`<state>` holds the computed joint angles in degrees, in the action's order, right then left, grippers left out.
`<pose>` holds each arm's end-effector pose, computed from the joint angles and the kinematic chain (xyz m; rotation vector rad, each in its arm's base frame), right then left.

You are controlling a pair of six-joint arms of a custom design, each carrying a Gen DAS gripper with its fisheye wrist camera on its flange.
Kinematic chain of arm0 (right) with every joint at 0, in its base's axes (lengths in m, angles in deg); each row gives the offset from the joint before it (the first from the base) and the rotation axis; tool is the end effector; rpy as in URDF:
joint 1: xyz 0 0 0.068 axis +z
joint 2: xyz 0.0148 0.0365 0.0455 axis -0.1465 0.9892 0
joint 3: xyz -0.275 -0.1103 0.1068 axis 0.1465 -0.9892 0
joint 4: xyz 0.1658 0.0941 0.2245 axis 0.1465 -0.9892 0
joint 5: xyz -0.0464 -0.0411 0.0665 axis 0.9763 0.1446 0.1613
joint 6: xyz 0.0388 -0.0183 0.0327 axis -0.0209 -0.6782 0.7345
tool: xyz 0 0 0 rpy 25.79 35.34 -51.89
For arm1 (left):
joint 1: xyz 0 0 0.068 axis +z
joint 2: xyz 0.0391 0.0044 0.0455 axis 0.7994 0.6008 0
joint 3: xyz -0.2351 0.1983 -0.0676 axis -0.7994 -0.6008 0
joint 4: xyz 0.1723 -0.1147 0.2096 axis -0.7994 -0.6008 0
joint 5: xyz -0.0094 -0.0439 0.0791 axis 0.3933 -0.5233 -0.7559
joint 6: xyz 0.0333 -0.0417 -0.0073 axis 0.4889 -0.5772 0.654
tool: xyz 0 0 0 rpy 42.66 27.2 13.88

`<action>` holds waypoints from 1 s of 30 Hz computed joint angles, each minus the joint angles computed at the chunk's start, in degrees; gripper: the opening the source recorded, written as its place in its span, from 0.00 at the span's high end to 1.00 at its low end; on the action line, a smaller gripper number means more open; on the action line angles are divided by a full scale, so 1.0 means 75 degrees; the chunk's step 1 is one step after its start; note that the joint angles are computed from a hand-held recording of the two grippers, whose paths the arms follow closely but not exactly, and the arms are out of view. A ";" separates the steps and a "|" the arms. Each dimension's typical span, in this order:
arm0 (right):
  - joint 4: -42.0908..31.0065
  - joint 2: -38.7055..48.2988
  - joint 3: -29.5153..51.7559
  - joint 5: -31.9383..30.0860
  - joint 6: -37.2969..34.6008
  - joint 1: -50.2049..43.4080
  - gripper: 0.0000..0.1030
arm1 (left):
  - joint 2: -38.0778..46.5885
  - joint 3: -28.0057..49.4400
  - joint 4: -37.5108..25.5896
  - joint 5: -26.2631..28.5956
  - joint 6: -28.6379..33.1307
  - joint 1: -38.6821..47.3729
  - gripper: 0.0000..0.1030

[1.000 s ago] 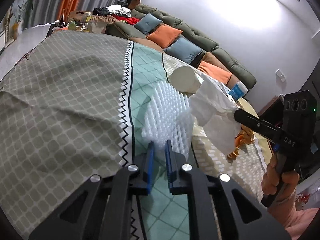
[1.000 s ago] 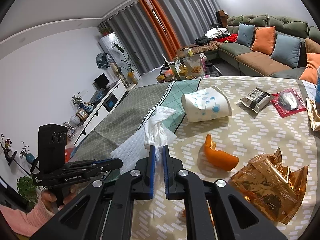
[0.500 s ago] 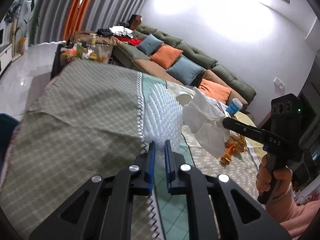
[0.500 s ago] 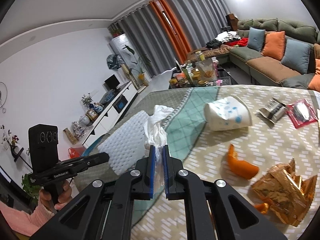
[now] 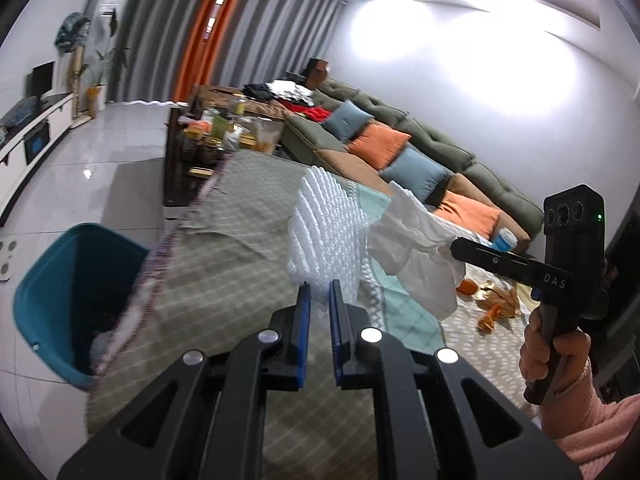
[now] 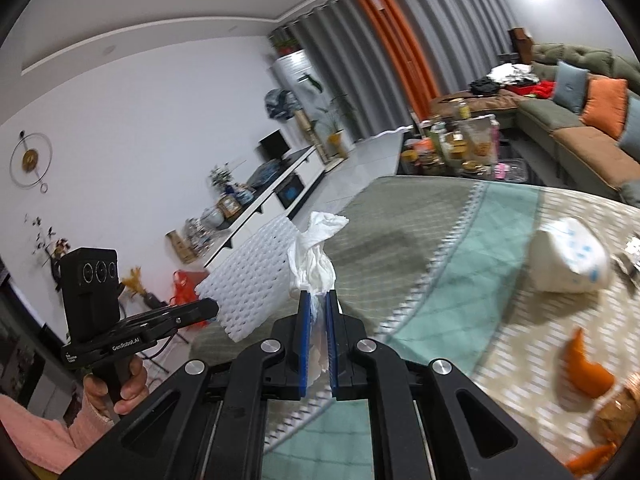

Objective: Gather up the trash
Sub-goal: 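Lift and carry the foam netting and tissue over the teal bin with both grippers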

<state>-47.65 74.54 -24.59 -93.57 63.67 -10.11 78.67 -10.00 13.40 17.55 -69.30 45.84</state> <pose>0.3052 0.0190 0.1377 -0.5356 2.1332 0.9672 0.1957 -0.0341 0.1427 0.0171 2.1902 -0.4983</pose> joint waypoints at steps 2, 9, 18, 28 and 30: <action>0.0082 0.0085 0.0113 0.0075 0.0134 0.0358 0.92 | -0.0408 -0.0093 -0.0302 0.0127 0.0111 0.0413 0.90; 0.0405 0.0347 0.0400 0.0381 0.0575 0.1433 0.92 | -0.1523 -0.0252 -0.1296 0.0764 0.0517 0.1905 0.90; 0.0333 0.0794 0.1036 0.0628 0.0852 0.2380 0.92 | -0.1954 -0.0133 -0.2167 0.1538 0.1256 0.3841 0.90; 0.0287 0.1353 0.1703 0.0909 0.1172 0.3122 0.92 | -0.0957 -0.0004 -0.1876 0.2008 0.1832 0.5223 0.90; 0.0292 0.1426 0.1784 0.0988 0.1250 0.3255 0.92 | -0.0841 -0.0037 -0.1791 0.1976 0.1881 0.5345 0.90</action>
<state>-45.45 85.24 -11.21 -86.16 73.04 14.30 72.36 -10.28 -0.04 32.37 -55.19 85.93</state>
